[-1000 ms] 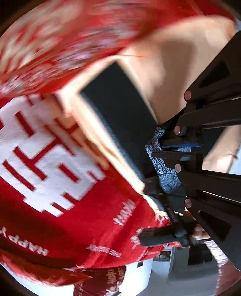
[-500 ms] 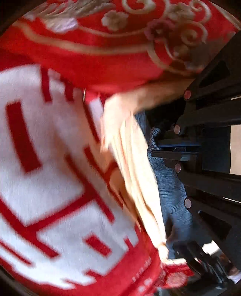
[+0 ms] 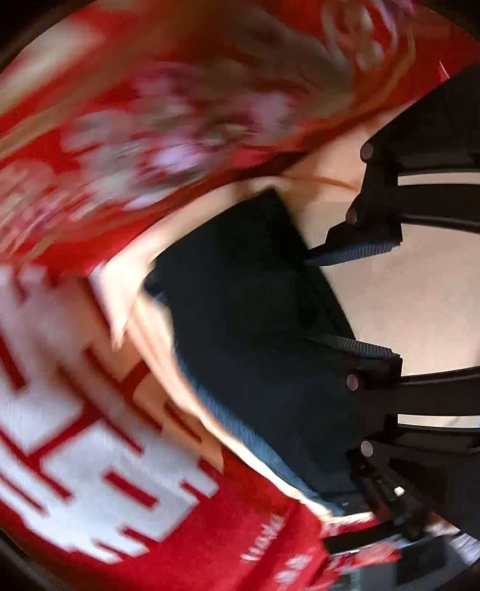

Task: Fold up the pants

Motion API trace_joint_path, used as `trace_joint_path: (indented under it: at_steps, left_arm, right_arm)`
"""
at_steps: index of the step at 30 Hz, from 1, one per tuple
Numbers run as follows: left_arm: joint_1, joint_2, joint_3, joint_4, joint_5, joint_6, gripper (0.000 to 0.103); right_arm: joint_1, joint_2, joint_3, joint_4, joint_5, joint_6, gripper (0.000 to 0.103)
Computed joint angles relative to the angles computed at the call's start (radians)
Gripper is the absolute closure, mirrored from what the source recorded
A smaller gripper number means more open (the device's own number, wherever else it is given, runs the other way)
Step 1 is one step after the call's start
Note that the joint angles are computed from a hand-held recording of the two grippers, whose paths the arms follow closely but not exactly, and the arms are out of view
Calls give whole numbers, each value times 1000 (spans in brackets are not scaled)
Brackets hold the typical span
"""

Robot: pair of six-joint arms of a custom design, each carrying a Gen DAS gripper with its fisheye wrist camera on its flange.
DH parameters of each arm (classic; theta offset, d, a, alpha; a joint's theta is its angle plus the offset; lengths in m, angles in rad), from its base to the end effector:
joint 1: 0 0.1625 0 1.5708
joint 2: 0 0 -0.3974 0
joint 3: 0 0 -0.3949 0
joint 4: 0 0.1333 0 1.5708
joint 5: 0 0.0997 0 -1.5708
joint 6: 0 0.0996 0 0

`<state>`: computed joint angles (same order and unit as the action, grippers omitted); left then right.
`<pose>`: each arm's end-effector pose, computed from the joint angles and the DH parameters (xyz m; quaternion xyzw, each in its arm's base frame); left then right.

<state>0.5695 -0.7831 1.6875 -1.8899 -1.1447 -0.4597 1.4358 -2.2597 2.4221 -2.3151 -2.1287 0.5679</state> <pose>-0.3765 -0.4482 0.0018 0.3091 0.8854 0.0749 0.3389 0.0439 -0.2752 0.3896 -0.3912 -0.8375 0.3260 0.1984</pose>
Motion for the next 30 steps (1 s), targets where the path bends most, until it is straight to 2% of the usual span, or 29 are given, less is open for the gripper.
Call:
trace_joint_path:
  at_steps: [3,4,5,7,9,10,11,12,13,14,15,16,18,20,21,24,25,30]
  left_arm:
    - [-5,-12,29,-33,12,11,27]
    - [-7,-11,29,-30,20,9,22]
    - [-8,-9,29,-24,32,7,21]
    - [-5,-11,25,-18,27,11,21]
    - [-4,-16,23,-9,26,18,21]
    - [-6,-20,24,-4,31,25,21]
    - [-10,-18,27,-2,36,31,21]
    - [-11,-17,30,0,39,33,21]
    - [-12,-17,30,2,40,30,21]
    - [-9,-21,26,14,41,27,21]
    - [-10,-20,17,30,41,21,21]
    - [-13,-19,11,34,41,22,21]
    - [-21,-21,2,21,47,44,21]
    - [-35,-12,-1,-27,44,74,21]
    - [-40,-7,-3,-39,40,79,21]
    - [-56,44,-35,-75,13,76,21]
    - [-62,56,-35,-98,5,80,21]
    - [-75,82,-11,-130,-13,53,20]
  right_arm:
    - [-75,-16,39,-86,25,-4,63]
    - [-98,-24,45,-112,48,-7,83]
    - [-89,-18,39,-115,40,-2,93]
    - [9,18,11,-142,-56,-27,96]
    - [98,44,-8,-143,-140,-60,96]
    - [106,48,-16,-111,-158,-59,96]
    - [82,40,-18,-48,-165,-43,94]
    - [26,35,-28,34,-141,-29,83]
    - [-16,23,-35,117,-121,4,77]
    - [-48,-20,-27,159,-74,29,77]
    - [-49,-61,-15,159,-44,25,77]
    - [-14,-76,-15,161,-57,31,77]
    - [102,-82,-25,120,-106,16,77]
    - [164,-20,-68,82,-164,-31,77]
    - [145,21,-96,35,-165,-86,77]
    - [57,118,-159,-33,-144,-146,77]
    - [19,155,-185,-28,-127,-154,77]
    - [-69,250,-241,46,-113,-154,77]
